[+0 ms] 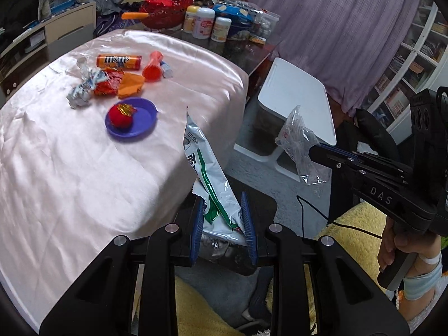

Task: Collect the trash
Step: 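Carry the plastic bag with the right tool while the left tool carries the packet to the bin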

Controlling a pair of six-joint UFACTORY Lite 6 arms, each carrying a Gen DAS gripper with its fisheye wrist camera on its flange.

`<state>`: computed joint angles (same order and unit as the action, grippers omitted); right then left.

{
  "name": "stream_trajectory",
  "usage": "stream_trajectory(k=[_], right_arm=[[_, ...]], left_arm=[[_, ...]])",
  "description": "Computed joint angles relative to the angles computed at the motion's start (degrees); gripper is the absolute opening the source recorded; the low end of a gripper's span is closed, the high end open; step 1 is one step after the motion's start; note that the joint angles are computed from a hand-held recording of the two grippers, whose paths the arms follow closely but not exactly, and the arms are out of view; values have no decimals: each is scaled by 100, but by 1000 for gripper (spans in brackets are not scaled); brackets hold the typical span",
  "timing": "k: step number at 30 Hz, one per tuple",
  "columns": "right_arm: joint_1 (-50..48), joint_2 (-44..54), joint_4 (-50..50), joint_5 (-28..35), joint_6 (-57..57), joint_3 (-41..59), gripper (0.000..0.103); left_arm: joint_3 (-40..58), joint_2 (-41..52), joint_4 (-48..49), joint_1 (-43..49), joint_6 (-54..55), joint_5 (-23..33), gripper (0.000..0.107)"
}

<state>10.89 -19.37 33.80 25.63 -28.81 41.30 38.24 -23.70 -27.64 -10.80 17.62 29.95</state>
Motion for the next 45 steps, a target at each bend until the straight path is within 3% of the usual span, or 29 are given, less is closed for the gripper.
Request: stream_trajectory(k=[6,14,19,27,31,35,37,41,45], right_arm=[[-74,172,399,-162,-444,-489,10],[31,959,926,-536,-957,-686,10],[-46,1028,981,-487,-996,-530,12],[-61,1181,897,-388,-845,-228,13],[-47,1206,921,-363,-814,-156,32],[-52,1132,837,-342,-677,-102,36],[-86,1043,801,-322,-621,-79,50],[-120,913,625,-296,-411,3,62],[-121,835,364,-335,-56,126,88]], left_arm=[[-461,517,-392,-557,183,-540,25],[-356,1638,-838,-937,632,-1061,25],[-111,1827,-300,-1076,138,-1039,29],[-62,1690,-316,-817,215,-869,40],[-87,1600,-378,-710,304,-806,42],[-107,1535,-442,-606,410,-760,53],[-123,1495,-494,-553,477,-743,58],[-140,1302,-373,-449,413,-663,78],[-156,767,106,-296,74,-455,92]])
